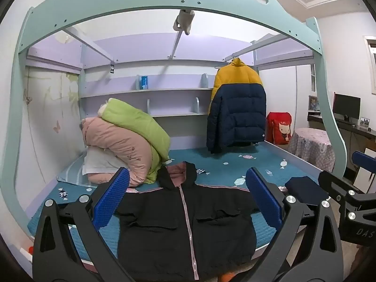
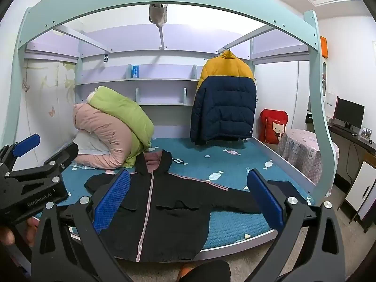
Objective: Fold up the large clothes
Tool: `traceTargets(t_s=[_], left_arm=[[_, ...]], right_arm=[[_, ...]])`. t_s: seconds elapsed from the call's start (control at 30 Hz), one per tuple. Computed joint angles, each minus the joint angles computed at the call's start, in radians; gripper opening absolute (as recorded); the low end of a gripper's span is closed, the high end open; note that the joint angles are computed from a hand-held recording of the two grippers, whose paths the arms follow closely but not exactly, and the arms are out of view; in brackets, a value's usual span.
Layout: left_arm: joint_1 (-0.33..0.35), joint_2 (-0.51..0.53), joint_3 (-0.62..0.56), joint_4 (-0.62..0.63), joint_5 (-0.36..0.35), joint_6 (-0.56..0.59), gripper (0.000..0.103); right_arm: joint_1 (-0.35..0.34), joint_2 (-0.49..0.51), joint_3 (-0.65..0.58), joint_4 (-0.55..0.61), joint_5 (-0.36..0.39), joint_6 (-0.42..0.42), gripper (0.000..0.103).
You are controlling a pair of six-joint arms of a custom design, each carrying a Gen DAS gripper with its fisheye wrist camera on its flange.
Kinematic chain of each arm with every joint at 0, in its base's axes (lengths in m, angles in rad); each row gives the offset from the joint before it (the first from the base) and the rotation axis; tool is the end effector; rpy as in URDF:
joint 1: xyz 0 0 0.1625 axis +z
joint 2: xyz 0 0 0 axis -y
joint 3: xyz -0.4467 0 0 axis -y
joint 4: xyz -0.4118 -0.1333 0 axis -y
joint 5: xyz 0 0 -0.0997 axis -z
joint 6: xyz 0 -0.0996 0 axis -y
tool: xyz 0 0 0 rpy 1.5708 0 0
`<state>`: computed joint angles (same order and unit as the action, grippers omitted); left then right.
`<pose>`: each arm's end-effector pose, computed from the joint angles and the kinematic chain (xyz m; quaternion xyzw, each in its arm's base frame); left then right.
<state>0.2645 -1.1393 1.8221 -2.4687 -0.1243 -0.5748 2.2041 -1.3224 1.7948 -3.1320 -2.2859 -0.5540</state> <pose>-0.5246 -0.3826 0.3176 0.2002 0.7214 -0.5790 0.3228 0.4036 -0.4348 0.4616 0.2980 -0.7656 0.4966 0.2799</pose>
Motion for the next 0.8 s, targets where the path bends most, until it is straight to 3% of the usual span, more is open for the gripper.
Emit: traceTargets(t_s=[0.13, 0.27, 0.33, 0.8], left_arm=[[-0.001, 0.016, 0.0, -0.132, 0.014, 0.128, 0.098], [0.0, 0.029, -0.028, -0.092, 0.003, 0.122, 0.098], [-0.003, 0.042, -0.016, -0.143, 0.0, 0.156, 0.098], [-0.005, 0.053, -0.015, -0.176, -0.009, 0.18, 0.098]], right_arm=[[-0.002, 0.0, 0.002, 0.001, -0.01, 0.004, 0.096], [0.001, 0.016, -0.016, 0.011, -0.014, 0.012, 0.096], [0.0, 0.008, -0.001, -0.009, -0.004, -0.002, 0.096], [-0.008, 0.004, 0.008, -0.028, 0.013, -0.004, 0.096]])
